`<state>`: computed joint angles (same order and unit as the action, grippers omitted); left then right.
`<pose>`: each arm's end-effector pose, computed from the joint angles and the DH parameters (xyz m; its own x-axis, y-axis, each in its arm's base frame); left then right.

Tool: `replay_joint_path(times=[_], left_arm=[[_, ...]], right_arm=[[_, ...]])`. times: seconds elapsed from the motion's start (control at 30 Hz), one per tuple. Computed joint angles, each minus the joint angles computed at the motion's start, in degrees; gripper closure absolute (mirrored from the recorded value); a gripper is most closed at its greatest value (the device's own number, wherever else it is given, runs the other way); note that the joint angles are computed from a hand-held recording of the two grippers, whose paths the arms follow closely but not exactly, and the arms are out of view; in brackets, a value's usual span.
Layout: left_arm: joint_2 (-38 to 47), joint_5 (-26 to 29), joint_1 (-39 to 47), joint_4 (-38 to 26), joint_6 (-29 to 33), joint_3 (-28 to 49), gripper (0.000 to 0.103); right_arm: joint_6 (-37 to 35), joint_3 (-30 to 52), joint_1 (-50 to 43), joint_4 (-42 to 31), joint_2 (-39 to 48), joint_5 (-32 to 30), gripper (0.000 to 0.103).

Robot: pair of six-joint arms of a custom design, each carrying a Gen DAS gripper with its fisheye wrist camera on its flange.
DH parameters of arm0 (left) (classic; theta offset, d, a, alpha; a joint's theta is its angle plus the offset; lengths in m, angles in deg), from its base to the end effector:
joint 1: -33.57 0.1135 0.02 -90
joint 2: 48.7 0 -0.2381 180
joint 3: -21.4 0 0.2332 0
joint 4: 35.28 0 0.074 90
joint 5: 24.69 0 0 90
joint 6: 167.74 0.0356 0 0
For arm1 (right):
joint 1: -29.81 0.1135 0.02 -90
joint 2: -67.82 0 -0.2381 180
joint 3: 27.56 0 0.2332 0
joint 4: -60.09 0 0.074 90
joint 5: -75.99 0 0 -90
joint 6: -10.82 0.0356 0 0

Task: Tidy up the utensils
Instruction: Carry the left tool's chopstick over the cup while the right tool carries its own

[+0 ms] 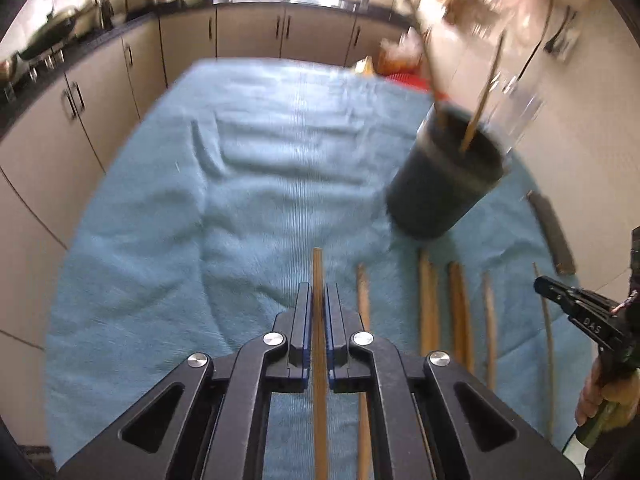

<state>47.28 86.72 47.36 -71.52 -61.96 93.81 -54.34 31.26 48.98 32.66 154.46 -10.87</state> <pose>0.3065 0.0619 0.1644 -0.8197 0.0595 -0.5697 0.1863 0.9682 -0.1669 0.2601 0.0884 0.1523 -0.8296 0.1557 -0.5362 0.0552 0.9785 0.1986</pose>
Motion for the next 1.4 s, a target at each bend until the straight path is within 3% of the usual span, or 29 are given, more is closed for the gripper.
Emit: replay_joint_path(times=[0.27, 0.7, 1.1, 1.4], left_arm=[[-17.27, 9.80, 6.12, -5.47, 1.10, -4.35, 0.098], [-40.96, 16.48, 10.48, -13.99, 6.27, -11.79, 0.098], [-44.59, 25.85, 19.15, -22.53, 9.27, -8.13, 0.098], [-40.26, 23.36, 12.67, -17.82, 2.62, -2.55, 0.098]], right_arm=[[1.24, -3.43, 6.69, -2.74, -13.66, 8.72, 0.097], [4.16, -6.35, 15.51, -12.17, -35.09, 19.21, 0.097], [5.21, -4.16, 22.53, -16.06, -39.29, 25.55, 0.097], [0.41, 1.40, 18.35, -11.73, -33.42, 22.01, 0.097]])
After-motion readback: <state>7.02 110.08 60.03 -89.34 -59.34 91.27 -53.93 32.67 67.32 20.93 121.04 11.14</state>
